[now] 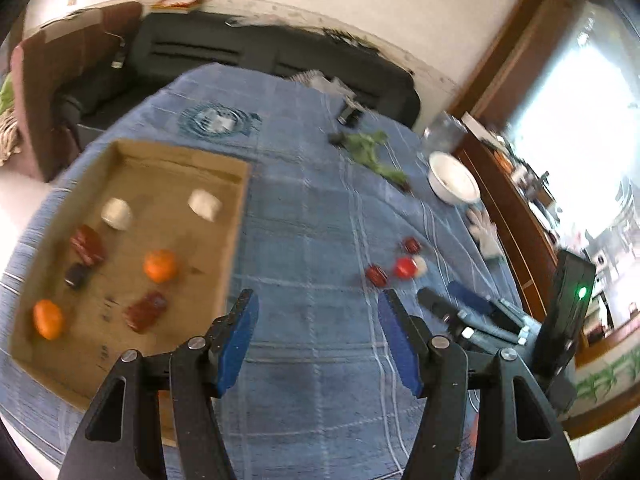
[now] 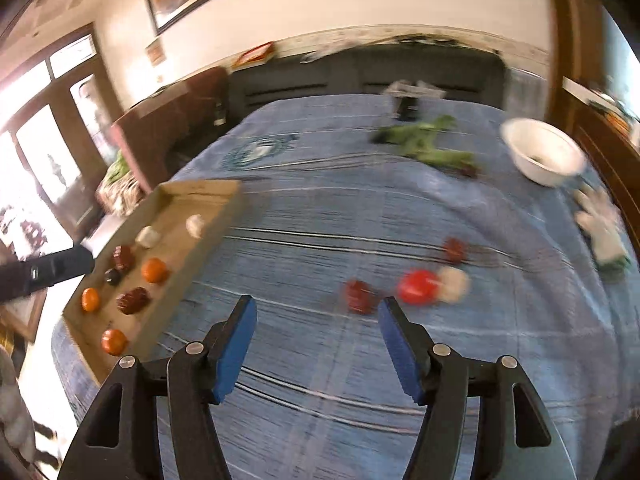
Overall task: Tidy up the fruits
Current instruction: 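Withdraw both open tools from the tray toward the remaining fruits, then grasp a red date with the left tool while the right tool grasps the red tomato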
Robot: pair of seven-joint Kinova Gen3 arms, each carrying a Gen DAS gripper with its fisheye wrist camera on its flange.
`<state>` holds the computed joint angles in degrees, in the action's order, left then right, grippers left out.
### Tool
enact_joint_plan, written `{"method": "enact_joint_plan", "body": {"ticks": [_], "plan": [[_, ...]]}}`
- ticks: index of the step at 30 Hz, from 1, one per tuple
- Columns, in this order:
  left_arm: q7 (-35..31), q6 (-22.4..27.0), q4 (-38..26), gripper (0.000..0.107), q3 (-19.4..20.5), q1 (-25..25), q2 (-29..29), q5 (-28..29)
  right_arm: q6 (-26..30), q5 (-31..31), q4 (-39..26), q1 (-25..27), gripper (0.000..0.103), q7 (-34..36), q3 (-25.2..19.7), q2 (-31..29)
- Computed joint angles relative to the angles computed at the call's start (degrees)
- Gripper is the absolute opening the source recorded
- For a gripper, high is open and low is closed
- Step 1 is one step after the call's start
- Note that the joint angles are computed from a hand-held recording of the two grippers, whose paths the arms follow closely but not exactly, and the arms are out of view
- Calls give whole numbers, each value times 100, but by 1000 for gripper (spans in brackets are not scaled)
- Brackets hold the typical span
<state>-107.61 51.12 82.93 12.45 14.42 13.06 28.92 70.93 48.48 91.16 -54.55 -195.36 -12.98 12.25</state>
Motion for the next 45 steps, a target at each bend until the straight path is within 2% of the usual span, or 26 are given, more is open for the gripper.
{"method": "enact_joint_plan", "body": {"ticks": [6, 13, 23, 25, 26, 27, 28, 31, 40, 42, 45], "plan": [[66, -61, 170, 62, 118, 254, 271, -119, 355, -178, 690, 70, 70, -585, -213, -481], [20, -340, 300, 62, 170, 470, 488, -329, 155, -342, 1214, 491, 69, -994, -433, -839], [59, -490, 11, 61, 221, 633, 905, -701, -982, -236, 1473, 1126, 69, -855, -259, -750], [95, -556, -49, 61, 215, 727, 953, -825, -1189, -220, 1474, 1207, 69, -733, -193, -679], [110, -576, -65, 61, 219, 754, 966, -865, -1312, -197, 1481, 1234, 63, -661, -166, -655], [131, -593, -96, 61, 224, 787, 985, -903, -1437, -186, 1482, 1262, 51, -554, -142, -637], [140, -604, -123, 61, 235, 805, 1007, -924, -1526, -193, 1462, 1284, 46, -425, -121, -614], [153, -616, -230, 61, 258, 866, 1093, -994, -1582, -193, 1282, 1315, 45, -29, -98, -420], [472, -526, -549, 61, 210, 1201, 1364, -1353, -768, -242, 442, 1002, 53, 732, 292, 270], [517, -570, -569, 61, 192, 1284, 1370, -1456, -500, -395, 220, 820, 53, 1104, 471, 428], [557, -579, -656, 61, 202, 1365, 1418, -1554, -795, -642, 444, 971, 41, 1112, 419, 286]]}}
